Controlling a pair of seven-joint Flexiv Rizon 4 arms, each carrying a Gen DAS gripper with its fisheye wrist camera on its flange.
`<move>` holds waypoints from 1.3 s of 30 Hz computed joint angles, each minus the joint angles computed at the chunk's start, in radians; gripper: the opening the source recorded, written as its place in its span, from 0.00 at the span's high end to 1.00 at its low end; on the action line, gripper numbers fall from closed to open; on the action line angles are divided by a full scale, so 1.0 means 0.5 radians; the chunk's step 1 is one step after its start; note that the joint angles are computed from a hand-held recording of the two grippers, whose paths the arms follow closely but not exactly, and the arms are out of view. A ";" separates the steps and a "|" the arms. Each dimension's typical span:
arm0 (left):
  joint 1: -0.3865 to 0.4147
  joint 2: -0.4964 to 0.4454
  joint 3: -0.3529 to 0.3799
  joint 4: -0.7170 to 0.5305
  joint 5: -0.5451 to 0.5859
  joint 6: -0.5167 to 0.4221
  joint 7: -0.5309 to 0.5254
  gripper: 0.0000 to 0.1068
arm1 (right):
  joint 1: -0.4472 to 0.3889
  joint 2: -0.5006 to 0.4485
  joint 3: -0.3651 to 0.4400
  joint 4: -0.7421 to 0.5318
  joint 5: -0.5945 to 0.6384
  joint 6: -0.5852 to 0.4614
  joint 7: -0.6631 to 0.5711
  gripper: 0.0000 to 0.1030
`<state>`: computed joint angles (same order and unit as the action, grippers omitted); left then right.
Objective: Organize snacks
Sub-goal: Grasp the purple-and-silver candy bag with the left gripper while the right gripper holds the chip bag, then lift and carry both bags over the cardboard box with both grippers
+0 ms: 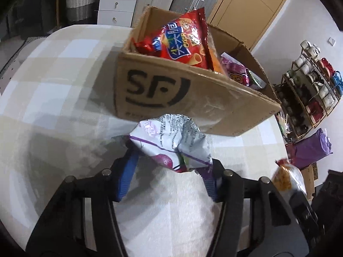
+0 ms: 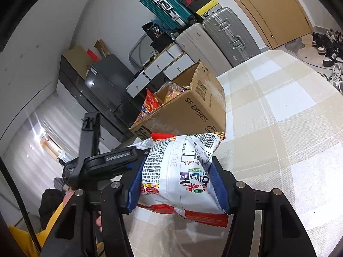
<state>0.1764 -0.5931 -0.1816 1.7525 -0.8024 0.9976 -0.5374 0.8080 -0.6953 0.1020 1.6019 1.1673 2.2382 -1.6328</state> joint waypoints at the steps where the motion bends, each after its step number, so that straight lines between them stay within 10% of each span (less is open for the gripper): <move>1: 0.023 0.012 -0.009 0.011 -0.019 -0.013 0.033 0.51 | -0.002 -0.002 0.005 0.002 -0.005 0.003 0.009 0.43; 16: 0.116 0.598 0.244 0.559 -0.621 -0.227 0.817 0.51 | 0.105 0.098 -0.096 -0.062 0.157 -0.115 -0.326 0.43; 24: 0.090 0.899 0.458 0.771 -0.842 -0.437 1.231 0.51 | 0.094 0.202 0.104 -0.128 0.160 0.033 -0.507 0.43; 39: 0.170 1.240 0.717 0.888 -0.855 -0.651 1.393 0.50 | -0.067 0.217 0.421 -0.610 0.585 0.016 -1.390 0.43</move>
<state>0.2614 0.0271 0.1769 2.1965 -1.2298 0.6720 0.1589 0.7744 -0.5867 0.3124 1.2970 1.4597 2.2462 -2.3278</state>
